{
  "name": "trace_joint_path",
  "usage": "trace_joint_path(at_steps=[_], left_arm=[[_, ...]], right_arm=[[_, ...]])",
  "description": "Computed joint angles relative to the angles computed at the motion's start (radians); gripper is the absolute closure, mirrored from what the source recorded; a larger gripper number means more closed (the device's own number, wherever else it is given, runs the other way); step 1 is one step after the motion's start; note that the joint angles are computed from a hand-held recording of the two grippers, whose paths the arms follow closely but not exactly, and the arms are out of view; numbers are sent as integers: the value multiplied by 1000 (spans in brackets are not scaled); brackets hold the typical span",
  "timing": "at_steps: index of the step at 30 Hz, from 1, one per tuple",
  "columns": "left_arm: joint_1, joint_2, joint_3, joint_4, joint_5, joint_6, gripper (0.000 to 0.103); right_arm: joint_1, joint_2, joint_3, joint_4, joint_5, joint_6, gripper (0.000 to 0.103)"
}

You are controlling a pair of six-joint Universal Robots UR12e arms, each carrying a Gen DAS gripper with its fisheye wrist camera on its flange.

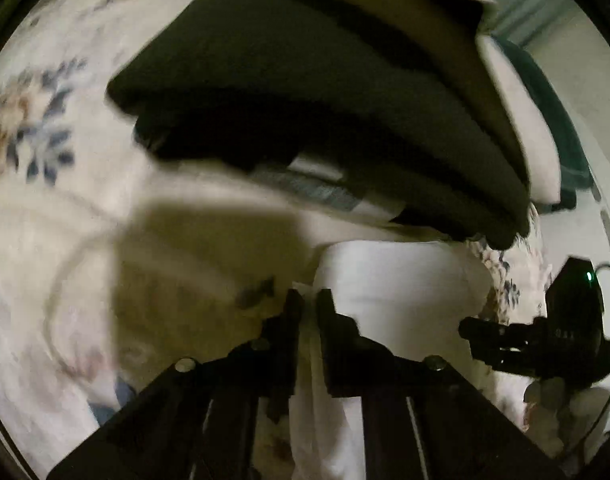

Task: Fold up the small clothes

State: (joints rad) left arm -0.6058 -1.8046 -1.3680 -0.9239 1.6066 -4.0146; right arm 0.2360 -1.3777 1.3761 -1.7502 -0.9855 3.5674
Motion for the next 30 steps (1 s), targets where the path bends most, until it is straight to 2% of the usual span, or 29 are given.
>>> trace_joint_path(at_steps=[2, 4, 6, 7, 9, 10, 13, 15, 18, 19, 20, 22, 23, 25, 27, 28, 30], left_arm=[[-4, 9, -5, 5, 19, 11, 98], [-3, 27, -25, 21, 31, -4, 103], [5, 39, -39, 12, 48, -24, 103], [19, 49, -59, 30, 17, -45, 103], [36, 57, -75, 43, -28, -69, 103], [42, 58, -76, 48, -52, -64, 102], [48, 49, -58, 32, -93, -32, 101], [51, 37, -42, 9, -127, -10, 100], [51, 30, -40, 7, -171, -11, 95], [52, 31, -46, 17, -186, -17, 87], [65, 39, -68, 43, -208, -25, 76], [73, 56, -103, 96, -231, -77, 60], [77, 68, -128, 138, -244, -113, 55], [81, 83, -161, 198, -247, -183, 53], [79, 98, -195, 300, -254, -253, 53], [75, 98, -198, 329, -255, -258, 53], [62, 82, -165, 309, -253, -198, 53]], right_arm=[[4, 3, 3, -18, 4, 3, 46], [13, 15, 1, -45, 7, 19, 46], [14, 28, -11, -46, 0, 21, 46], [15, 35, -11, -66, 8, 30, 46], [26, 52, -27, -86, -11, 36, 71], [30, 61, -43, -70, -27, 30, 92], [35, 82, -66, -111, -56, 74, 93], [42, 109, -107, -68, -66, 43, 93], [42, 118, -135, 3, -39, 21, 90], [41, 112, -124, -16, -16, 40, 78], [34, 99, -101, -45, 13, 61, 59], [23, 77, -61, -90, 54, 99, 42], [22, 70, -47, -102, 67, 117, 42], [24, 65, -33, -116, 79, 127, 42], [28, 62, -30, -102, 67, 114, 42], [36, 65, -31, -108, 56, 114, 42], [47, 67, -27, -119, 49, 118, 42]])
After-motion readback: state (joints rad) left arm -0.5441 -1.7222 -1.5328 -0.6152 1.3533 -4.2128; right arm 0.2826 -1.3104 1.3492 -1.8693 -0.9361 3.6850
